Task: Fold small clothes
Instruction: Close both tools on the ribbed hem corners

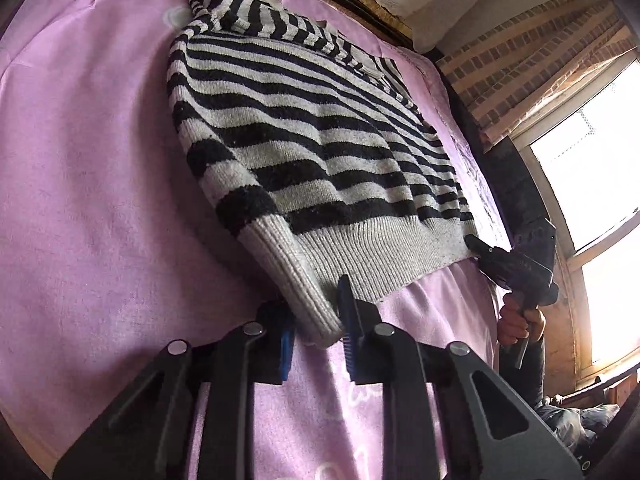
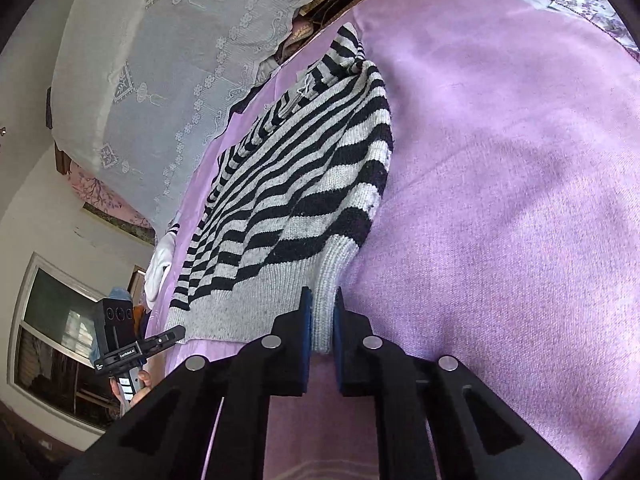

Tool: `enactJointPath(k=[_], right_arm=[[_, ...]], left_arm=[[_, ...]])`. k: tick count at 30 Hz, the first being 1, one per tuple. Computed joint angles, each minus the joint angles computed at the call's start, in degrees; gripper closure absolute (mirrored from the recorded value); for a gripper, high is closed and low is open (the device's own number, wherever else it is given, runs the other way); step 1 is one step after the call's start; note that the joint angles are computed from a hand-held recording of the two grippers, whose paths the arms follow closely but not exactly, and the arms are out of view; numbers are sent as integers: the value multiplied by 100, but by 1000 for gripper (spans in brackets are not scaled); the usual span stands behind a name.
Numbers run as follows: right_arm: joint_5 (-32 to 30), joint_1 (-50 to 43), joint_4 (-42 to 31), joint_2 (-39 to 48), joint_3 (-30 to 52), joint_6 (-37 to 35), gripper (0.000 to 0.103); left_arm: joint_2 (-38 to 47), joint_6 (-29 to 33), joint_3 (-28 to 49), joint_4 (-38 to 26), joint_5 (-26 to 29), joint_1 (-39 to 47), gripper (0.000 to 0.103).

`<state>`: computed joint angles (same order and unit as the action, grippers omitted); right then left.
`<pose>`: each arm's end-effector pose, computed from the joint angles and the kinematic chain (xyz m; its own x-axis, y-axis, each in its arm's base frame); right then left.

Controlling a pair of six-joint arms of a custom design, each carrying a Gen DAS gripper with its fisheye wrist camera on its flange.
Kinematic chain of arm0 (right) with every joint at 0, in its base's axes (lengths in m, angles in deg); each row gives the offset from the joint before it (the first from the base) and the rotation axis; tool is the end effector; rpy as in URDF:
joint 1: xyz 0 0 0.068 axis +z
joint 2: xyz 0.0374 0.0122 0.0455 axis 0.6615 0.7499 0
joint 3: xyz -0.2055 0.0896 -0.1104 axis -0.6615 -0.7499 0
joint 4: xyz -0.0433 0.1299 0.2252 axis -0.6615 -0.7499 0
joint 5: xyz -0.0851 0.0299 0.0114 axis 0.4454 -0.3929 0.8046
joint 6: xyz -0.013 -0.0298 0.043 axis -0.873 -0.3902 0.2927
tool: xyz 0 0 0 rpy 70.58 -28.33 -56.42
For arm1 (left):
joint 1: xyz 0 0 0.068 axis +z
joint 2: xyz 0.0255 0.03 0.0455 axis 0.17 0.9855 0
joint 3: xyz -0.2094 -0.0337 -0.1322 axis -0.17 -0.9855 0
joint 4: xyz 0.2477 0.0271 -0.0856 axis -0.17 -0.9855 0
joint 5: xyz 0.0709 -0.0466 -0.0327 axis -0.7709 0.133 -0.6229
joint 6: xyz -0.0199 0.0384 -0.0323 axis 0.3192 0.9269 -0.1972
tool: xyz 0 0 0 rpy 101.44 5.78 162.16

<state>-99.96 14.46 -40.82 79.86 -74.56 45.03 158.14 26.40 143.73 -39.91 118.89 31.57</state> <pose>0.1357 -0.0436 0.0725 -0.6674 0.5997 -0.4415 0.2086 0.7197 0.6622 0.3252 0.1036 0.0723 -0.8310 0.3442 -0.4370 0.5516 0.6115 -0.5673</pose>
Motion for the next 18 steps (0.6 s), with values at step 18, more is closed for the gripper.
enactJointPath(k=[18], right_arm=[[75,197,-912,-1582,217,139,96]], left_arm=[[-111,109,526,-622,476,27,97]])
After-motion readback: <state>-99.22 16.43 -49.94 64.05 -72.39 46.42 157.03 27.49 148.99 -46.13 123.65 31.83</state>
